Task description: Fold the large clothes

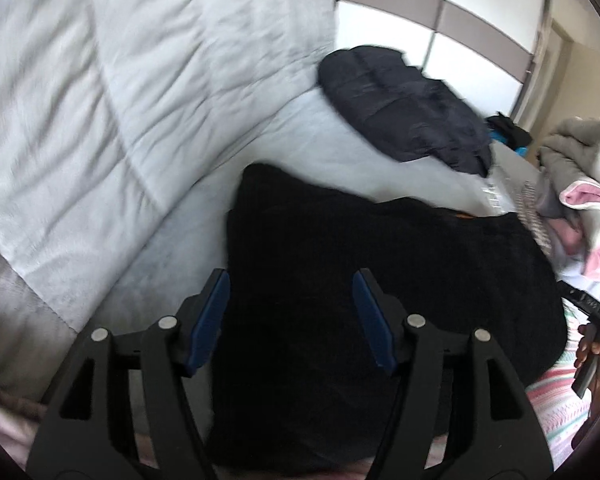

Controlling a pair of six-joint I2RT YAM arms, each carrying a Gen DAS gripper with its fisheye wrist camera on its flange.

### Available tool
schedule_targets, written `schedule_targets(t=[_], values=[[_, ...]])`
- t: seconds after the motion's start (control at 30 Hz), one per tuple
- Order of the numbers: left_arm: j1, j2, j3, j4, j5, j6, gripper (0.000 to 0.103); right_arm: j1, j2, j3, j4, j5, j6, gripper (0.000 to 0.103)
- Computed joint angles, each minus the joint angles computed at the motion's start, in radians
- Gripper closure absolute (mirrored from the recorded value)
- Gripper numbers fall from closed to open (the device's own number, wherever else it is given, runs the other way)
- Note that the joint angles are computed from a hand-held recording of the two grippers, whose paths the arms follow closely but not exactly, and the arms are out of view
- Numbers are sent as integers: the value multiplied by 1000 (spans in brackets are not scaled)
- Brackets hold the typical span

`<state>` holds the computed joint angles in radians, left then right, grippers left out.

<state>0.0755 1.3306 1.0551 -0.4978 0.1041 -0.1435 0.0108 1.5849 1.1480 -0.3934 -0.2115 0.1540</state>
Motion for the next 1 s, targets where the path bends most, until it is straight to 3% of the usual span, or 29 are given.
schedule_targets(t=[0.07,0.2,0.3,0.37,0.5,0.8,1.0], values=[[-87,-57,15,-44,-29,-34,19,33,-108,-29,-61,38,-22,30],[-385,-154,40,-189,-257,-189,8,148,-305,-64,-191,161,-1,21],[-601,-216,-17,-238,-385,-384,5,224,-459,-108,-295,217,58,17],[-743,-205,-31,-312,-444,-563,4,290,-533,-137,-350,276,103,16],[-1040,-118,-10,-462,-648,-847,4,426,-647,-199,-432,369,119,16],[-1356,10,9,-664,-808,-1286,4,583,-856,-339,-581,485,197,16],[-1361,43,14,-655,-793,-1288,4,618,-825,-337,-582,524,200,16]])
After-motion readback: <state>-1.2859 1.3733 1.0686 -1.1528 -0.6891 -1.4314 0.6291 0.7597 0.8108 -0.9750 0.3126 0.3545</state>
